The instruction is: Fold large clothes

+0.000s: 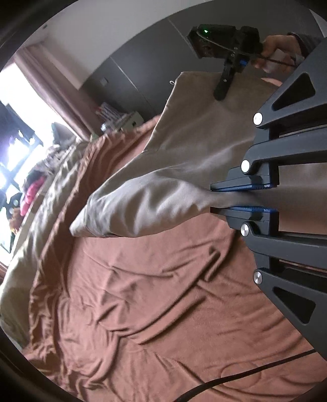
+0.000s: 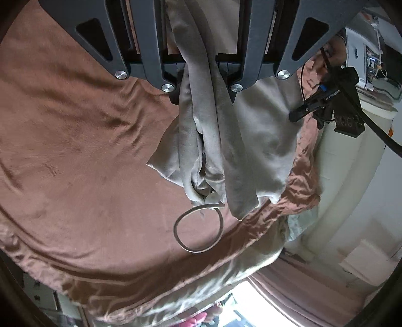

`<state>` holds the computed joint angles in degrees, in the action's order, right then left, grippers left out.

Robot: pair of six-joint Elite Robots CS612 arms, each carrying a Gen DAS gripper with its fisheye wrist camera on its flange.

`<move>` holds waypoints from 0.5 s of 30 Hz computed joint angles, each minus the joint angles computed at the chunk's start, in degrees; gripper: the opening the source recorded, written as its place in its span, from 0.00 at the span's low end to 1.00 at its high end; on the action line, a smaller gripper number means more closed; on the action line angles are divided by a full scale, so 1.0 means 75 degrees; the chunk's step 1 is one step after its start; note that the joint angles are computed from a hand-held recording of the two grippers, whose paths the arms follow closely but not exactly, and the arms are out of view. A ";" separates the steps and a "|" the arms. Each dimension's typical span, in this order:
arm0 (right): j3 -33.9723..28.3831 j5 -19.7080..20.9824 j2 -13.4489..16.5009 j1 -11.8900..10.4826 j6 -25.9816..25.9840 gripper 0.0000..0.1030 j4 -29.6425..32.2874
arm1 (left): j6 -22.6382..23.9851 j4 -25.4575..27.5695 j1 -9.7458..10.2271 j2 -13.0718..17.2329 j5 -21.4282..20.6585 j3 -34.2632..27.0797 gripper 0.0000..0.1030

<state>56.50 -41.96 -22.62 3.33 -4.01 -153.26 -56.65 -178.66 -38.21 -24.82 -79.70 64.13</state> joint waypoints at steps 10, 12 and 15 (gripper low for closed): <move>0.2681 0.0103 -0.1294 -0.0450 0.0478 0.09 -0.2608 | 0.0430 -0.0839 -0.0488 -0.0518 0.0396 0.0487 0.09; 0.3061 0.0044 -0.1497 -0.0545 0.0543 0.09 -0.2957 | 0.0514 -0.0853 -0.0585 -0.0551 0.0329 0.0425 0.09; 0.3730 -0.0080 -0.1885 -0.0743 0.0592 0.09 -0.3465 | 0.0714 -0.0852 -0.0739 -0.0552 0.0292 0.0249 0.08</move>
